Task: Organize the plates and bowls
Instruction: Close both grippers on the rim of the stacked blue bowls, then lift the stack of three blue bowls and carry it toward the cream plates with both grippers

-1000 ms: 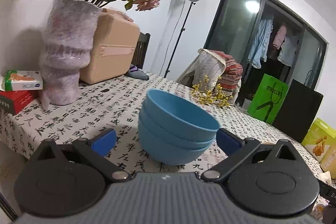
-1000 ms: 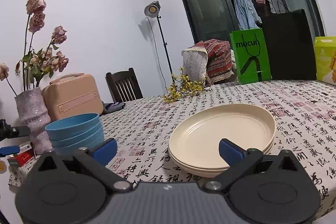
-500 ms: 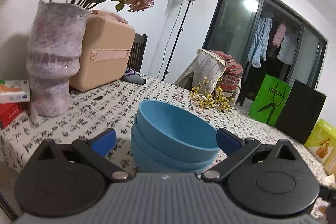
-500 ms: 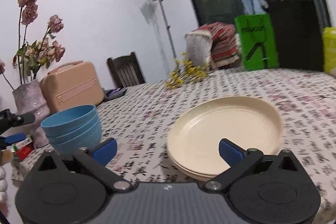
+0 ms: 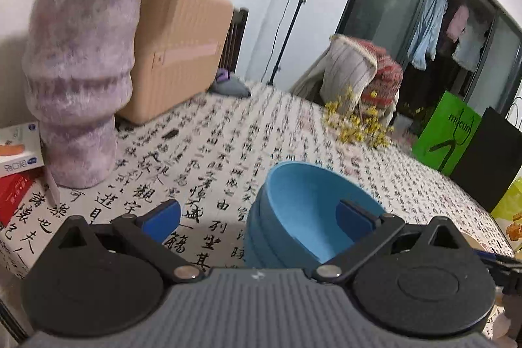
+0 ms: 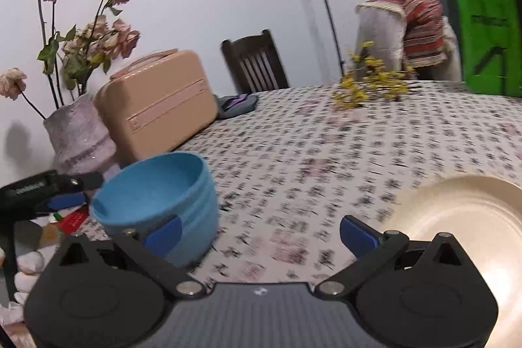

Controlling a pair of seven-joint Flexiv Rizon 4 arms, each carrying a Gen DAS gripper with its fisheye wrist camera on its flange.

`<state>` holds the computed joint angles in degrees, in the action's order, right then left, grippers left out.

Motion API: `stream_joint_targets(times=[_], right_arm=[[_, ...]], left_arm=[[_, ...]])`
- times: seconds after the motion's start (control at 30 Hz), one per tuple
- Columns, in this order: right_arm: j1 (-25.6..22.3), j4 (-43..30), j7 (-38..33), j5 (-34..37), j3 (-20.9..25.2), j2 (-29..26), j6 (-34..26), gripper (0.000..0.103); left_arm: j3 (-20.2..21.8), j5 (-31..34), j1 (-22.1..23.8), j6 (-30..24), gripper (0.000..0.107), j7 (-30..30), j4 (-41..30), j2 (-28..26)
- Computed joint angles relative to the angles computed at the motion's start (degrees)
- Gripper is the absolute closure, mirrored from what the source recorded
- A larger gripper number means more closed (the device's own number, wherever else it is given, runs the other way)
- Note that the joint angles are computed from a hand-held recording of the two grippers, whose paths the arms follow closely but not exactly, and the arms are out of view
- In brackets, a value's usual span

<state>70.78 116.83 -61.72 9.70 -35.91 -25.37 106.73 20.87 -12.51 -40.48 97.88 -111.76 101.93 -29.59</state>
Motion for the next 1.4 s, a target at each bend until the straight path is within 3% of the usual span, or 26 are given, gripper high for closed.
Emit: stream_joint_targets(times=[0.13,0.37,0.5,0.63,0.77,0.93,1.3,1.4], right_arm=[[-13.4,-7.1,2.0,-6.3,13.9,0.0,-5.5,0.000],[-35.6,-19.4,2.5,-11.4,39.5,-4.2,-16.0,0.000],[-42.9,-25.1,2.9,-11.7,49.0,-7.6,-22.4,0.000],[-46.4,-29.4,3.8,-11.1,54.1,-10.5,-26.8,0.008],[-47.4,-33.8,3.2,-9.6,56.1,-12.6,-32.8,0.013],[-46.2,-36.2,2.6,-8.3,55.4,-13.5,-36.3,0.029],[-44.7,-39.7,5.3,-5.5,53.5,-13.8,-44.1,0.054],[-43.9,-40.5,6.7,-5.9,52.4,-13.9,-46.8,0.062]], left_arm=[[-7.5,1.3,6.8,-4.9,0.004,2.8,-2.1,0.6],[-13.7,3.8,12.8,-15.7,0.004,3.2,-7.0,-0.2],[-18.2,3.8,16.6,-19.7,0.004,2.3,-8.0,-0.3],[-19.4,5.3,18.0,-22.8,0.004,0.0,-9.5,-0.8],[-22.7,4.3,20.8,-25.7,0.008,1.0,-10.3,-1.3],[-26.6,0.7,23.6,-26.7,0.021,4.0,-9.7,-1.8],[-27.0,-1.1,23.4,-30.7,0.034,6.1,-12.0,-2.9],[-27.0,-0.7,23.1,-31.9,0.043,6.9,-12.9,-3.3]])
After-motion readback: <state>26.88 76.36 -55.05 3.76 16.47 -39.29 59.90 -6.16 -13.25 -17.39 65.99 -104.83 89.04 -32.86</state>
